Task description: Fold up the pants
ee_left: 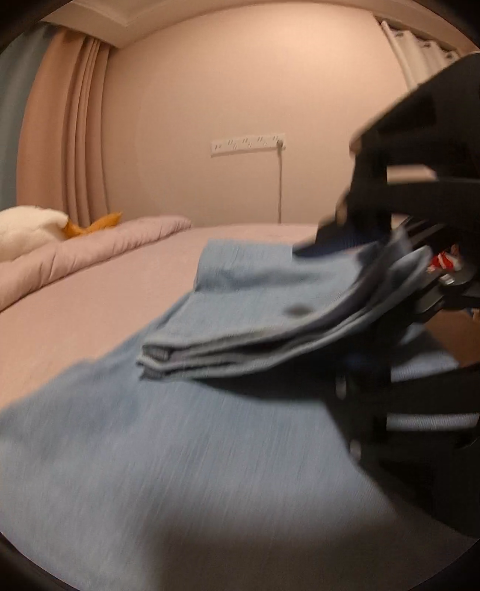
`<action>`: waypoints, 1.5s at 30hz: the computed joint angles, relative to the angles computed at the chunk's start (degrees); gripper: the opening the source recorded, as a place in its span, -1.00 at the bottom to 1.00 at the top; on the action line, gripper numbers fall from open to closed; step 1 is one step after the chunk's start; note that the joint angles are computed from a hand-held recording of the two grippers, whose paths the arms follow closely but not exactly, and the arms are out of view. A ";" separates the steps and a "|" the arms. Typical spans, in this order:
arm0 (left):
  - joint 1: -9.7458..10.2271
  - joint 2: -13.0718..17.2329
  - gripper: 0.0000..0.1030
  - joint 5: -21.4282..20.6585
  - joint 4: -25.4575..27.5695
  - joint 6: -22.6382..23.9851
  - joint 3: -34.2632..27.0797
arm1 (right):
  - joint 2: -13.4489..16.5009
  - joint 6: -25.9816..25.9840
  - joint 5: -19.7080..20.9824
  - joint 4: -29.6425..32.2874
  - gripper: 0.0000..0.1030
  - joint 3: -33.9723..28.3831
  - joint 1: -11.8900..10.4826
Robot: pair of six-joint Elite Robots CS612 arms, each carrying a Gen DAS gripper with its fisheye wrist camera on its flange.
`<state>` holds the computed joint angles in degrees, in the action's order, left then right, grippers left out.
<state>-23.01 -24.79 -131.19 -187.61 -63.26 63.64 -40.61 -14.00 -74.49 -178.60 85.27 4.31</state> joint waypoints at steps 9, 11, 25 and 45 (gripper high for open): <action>1.02 -6.10 -0.73 10.92 -0.07 11.94 8.96 | -0.55 -7.14 -0.94 -3.30 -0.72 0.58 2.62; 1.41 -6.26 -0.79 12.10 0.25 11.74 9.69 | -0.32 -8.46 -0.97 -2.52 -0.72 0.33 3.34; 1.37 -11.04 -0.23 22.67 7.69 22.56 14.50 | -3.58 -1.84 22.44 12.46 -0.14 1.71 -4.11; -1.59 -10.80 -0.42 21.25 13.55 43.02 15.92 | 3.93 7.73 6.86 30.91 -1.00 -14.62 -6.51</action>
<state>-24.60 -35.60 -109.94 -174.05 -20.25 79.56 -36.68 -6.27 -67.63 -147.69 70.65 -2.21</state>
